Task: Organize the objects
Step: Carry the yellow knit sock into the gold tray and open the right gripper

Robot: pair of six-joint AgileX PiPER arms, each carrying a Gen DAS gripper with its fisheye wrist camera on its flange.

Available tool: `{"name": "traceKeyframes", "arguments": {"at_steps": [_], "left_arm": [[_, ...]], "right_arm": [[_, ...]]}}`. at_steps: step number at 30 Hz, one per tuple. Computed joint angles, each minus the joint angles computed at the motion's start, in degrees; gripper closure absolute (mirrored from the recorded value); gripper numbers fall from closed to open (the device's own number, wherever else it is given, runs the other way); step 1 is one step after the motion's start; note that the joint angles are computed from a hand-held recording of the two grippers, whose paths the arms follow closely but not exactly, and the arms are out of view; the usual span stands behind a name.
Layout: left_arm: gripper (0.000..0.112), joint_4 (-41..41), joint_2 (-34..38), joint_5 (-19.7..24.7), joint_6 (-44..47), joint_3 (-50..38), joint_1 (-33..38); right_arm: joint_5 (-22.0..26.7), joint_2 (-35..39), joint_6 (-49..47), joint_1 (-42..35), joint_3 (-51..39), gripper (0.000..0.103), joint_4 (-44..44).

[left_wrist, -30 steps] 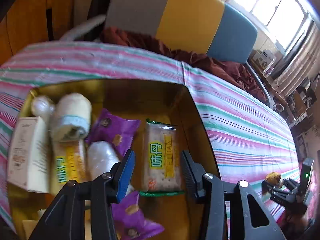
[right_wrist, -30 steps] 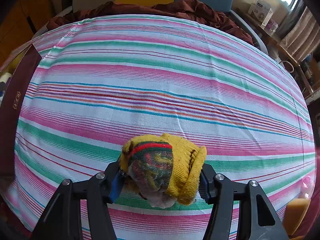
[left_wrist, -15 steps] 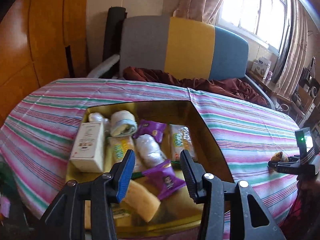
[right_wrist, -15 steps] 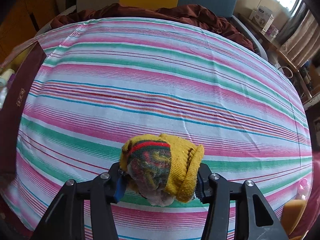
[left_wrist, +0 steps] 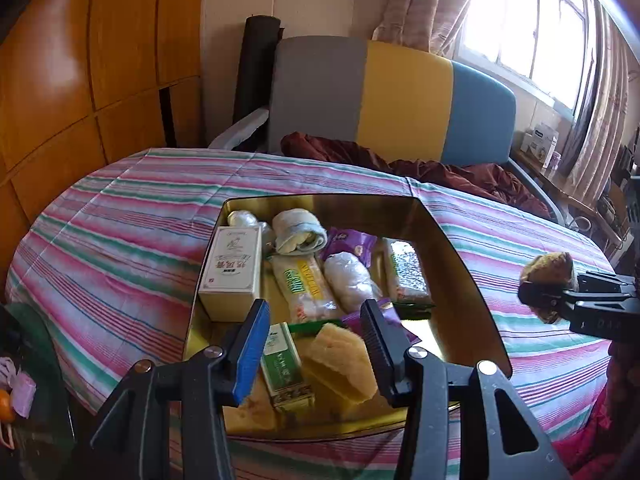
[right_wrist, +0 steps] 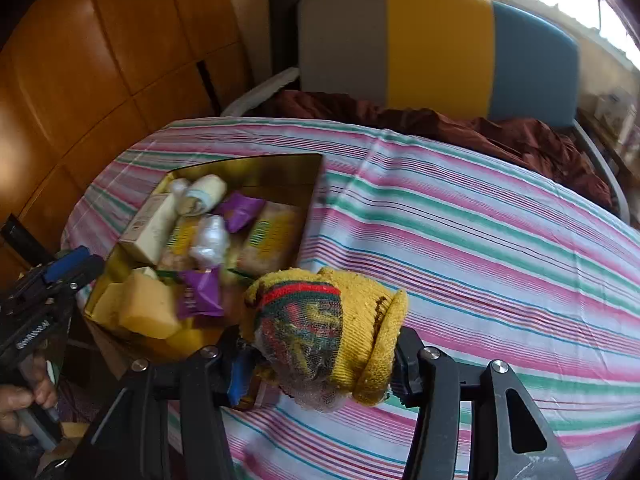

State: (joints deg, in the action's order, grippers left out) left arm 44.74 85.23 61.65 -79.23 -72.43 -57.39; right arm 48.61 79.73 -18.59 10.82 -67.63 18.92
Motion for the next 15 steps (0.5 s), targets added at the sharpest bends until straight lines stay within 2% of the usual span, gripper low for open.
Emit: {"name": "traceKeyframes", "arguments": {"at_steps": [7, 15], "left_arm": [[0.065, -0.5, -4.3, -0.7, -3.5, 5.7, 1.6], [0.065, -0.5, -7.7, 0.4, -6.1, 9.4, 4.0]], "right_arm": [[-1.1, 4.4, 6.3, 13.2, -1.6, 0.047, -5.9], [-1.1, 10.8, 9.6, 18.6, -2.7, 0.043, -10.9]]}}
